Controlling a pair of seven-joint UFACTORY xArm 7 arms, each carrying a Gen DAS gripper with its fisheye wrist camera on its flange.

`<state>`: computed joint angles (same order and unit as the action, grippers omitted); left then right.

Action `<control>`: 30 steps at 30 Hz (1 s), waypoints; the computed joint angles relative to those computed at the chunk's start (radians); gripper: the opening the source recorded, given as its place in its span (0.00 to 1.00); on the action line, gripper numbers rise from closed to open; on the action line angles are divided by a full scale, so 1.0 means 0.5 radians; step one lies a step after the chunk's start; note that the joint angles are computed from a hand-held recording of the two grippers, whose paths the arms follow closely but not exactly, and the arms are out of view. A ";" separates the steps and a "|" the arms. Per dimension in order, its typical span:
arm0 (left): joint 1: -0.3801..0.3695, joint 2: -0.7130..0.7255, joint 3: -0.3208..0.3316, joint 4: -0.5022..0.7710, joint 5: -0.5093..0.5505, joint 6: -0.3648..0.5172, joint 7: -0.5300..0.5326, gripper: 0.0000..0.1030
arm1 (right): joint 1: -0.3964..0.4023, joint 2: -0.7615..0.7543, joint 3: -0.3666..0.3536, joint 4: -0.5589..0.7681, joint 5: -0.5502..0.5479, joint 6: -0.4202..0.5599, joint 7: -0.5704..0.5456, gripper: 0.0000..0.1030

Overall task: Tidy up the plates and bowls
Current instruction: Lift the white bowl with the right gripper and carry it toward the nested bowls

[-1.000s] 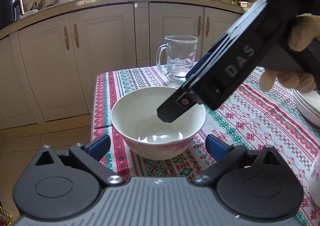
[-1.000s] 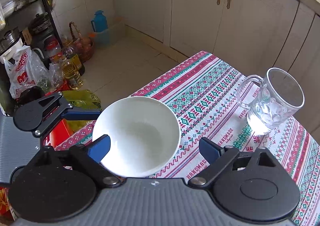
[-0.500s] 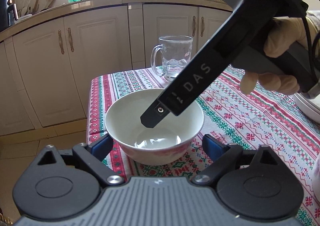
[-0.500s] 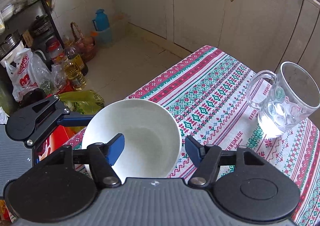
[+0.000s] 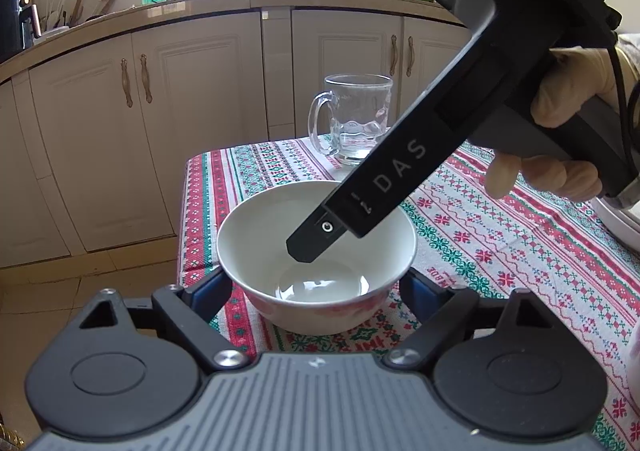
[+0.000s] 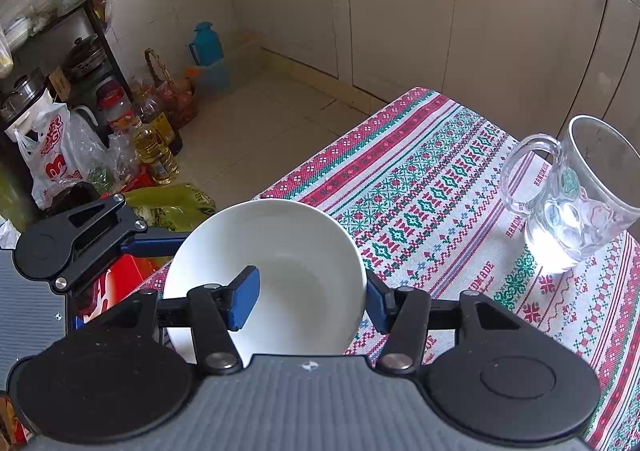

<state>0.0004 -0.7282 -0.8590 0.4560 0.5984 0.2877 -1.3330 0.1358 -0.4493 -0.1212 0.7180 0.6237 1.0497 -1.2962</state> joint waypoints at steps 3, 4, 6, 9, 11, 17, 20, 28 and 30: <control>-0.007 0.007 0.006 0.005 0.005 0.015 0.011 0.88 | -0.002 -0.002 0.001 -0.002 0.000 -0.001 0.002 0.59; -0.015 0.013 0.017 0.008 0.003 0.019 0.018 0.88 | -0.003 -0.004 0.001 -0.003 -0.002 0.000 0.003 0.59; -0.024 0.025 0.026 0.017 0.003 0.033 0.025 0.88 | -0.005 -0.005 0.002 -0.001 -0.007 0.003 0.008 0.59; -0.044 0.043 0.041 0.030 0.006 0.061 0.033 0.88 | -0.005 -0.014 0.006 -0.003 -0.015 0.004 0.023 0.59; -0.067 0.055 0.059 0.037 0.005 0.078 0.035 0.88 | -0.004 -0.020 0.000 -0.001 -0.013 0.016 0.026 0.59; -0.184 0.079 0.128 0.050 -0.010 0.151 0.042 0.87 | -0.014 -0.084 -0.024 -0.019 -0.027 0.069 0.021 0.59; -0.273 0.092 0.178 0.063 -0.030 0.202 0.062 0.87 | -0.026 -0.120 -0.043 -0.025 -0.051 0.116 0.017 0.59; -0.474 0.077 0.246 0.122 -0.066 0.362 0.097 0.87 | -0.078 -0.259 -0.118 -0.060 -0.089 0.263 0.006 0.60; -0.523 0.072 0.258 0.141 -0.079 0.404 0.107 0.87 | -0.094 -0.297 -0.141 -0.063 -0.101 0.313 0.003 0.60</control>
